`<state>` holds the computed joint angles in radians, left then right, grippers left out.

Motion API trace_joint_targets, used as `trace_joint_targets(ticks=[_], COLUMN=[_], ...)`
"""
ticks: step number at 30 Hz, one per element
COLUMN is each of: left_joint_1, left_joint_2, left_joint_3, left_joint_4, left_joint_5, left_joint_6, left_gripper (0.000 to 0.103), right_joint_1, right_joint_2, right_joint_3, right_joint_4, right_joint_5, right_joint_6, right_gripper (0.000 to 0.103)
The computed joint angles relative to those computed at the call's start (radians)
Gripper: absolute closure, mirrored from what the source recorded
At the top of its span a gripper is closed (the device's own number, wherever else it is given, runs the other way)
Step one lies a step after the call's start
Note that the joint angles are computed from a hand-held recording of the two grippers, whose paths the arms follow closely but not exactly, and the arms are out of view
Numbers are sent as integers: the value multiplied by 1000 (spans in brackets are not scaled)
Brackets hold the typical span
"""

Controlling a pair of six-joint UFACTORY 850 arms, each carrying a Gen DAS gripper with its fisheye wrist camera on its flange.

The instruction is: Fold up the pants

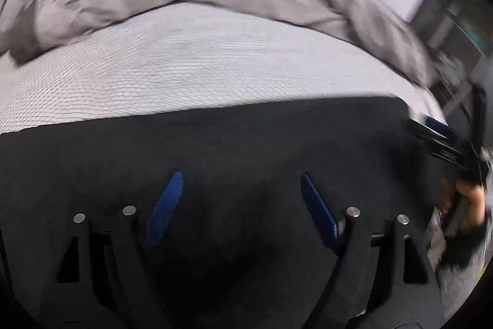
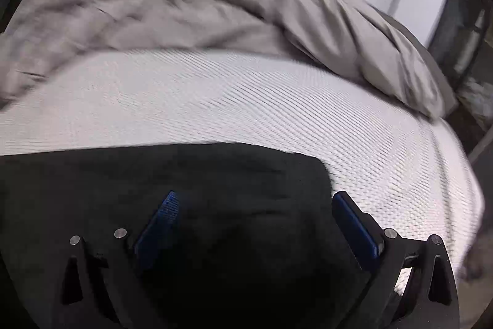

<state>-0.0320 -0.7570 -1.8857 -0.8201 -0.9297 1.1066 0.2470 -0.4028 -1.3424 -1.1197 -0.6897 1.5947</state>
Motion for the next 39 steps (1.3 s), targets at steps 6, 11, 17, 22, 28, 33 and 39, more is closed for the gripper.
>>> trace_joint_targets(ticks=[6, 11, 17, 22, 28, 33, 39], left_joint_1=[-32, -6, 5, 13, -11, -25, 41], left_joint_2=[69, 76, 88, 150, 226, 242, 236], left_joint_3=[171, 190, 202, 256, 373, 435, 416], left_joint_4=[86, 65, 70, 19, -79, -39, -34], left_joint_5=[5, 8, 25, 19, -82, -11, -40], left_joint_6=[117, 158, 161, 173, 352, 425, 410], left_gripper=[22, 22, 22, 22, 22, 22, 22], right_joint_1=[70, 68, 16, 12, 93, 118, 56], right_joint_2=[-105, -47, 132, 232, 219, 50, 183], right_joint_3=[-87, 13, 268, 361, 336, 206, 361], right_joint_4=[319, 264, 18, -85, -285, -41, -17], right_joint_5=[223, 164, -70, -27, 182, 203, 115], right_joint_6=[-468, -439, -94, 88, 200, -206, -76], right_gripper=[1, 1, 1, 1, 1, 2, 1])
